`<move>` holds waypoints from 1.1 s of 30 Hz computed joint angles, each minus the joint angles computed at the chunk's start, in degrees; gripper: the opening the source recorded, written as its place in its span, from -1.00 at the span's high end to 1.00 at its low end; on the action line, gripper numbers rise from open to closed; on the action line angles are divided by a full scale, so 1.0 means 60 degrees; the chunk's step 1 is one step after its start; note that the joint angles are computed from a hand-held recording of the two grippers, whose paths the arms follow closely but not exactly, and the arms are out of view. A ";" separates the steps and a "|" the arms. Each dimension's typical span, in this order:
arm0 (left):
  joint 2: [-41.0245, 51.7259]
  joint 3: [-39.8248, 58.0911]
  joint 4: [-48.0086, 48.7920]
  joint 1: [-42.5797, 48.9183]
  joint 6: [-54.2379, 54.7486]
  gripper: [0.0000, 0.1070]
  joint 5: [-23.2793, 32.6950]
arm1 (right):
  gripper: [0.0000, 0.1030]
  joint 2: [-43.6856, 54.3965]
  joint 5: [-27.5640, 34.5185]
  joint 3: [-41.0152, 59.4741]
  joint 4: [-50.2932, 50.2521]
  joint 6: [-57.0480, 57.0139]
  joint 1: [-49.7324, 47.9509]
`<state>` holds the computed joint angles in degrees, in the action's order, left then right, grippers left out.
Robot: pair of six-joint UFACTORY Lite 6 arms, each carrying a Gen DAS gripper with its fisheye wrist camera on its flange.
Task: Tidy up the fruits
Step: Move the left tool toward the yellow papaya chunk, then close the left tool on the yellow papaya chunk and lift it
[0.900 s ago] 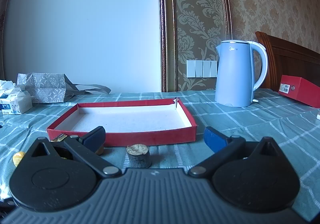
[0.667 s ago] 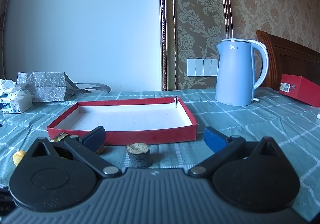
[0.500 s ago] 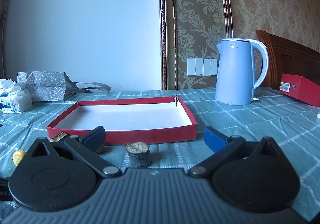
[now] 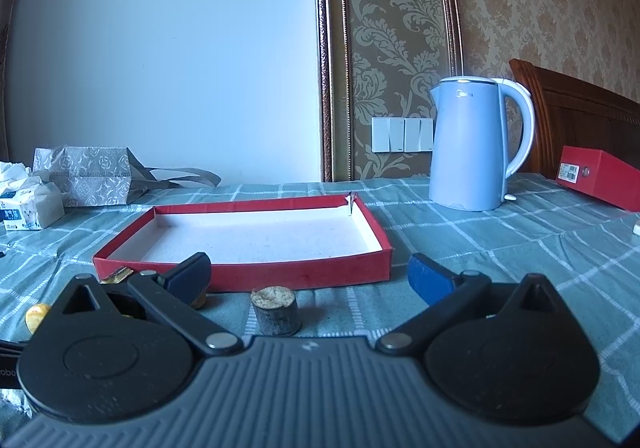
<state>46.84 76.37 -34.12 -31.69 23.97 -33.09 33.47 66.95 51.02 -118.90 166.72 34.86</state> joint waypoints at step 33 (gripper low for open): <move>0.0711 0.1260 0.2134 0.0985 -0.1707 -0.93 0.1344 | -1.00 -0.0500 0.0005 -0.0687 -0.0671 0.1128 -0.0246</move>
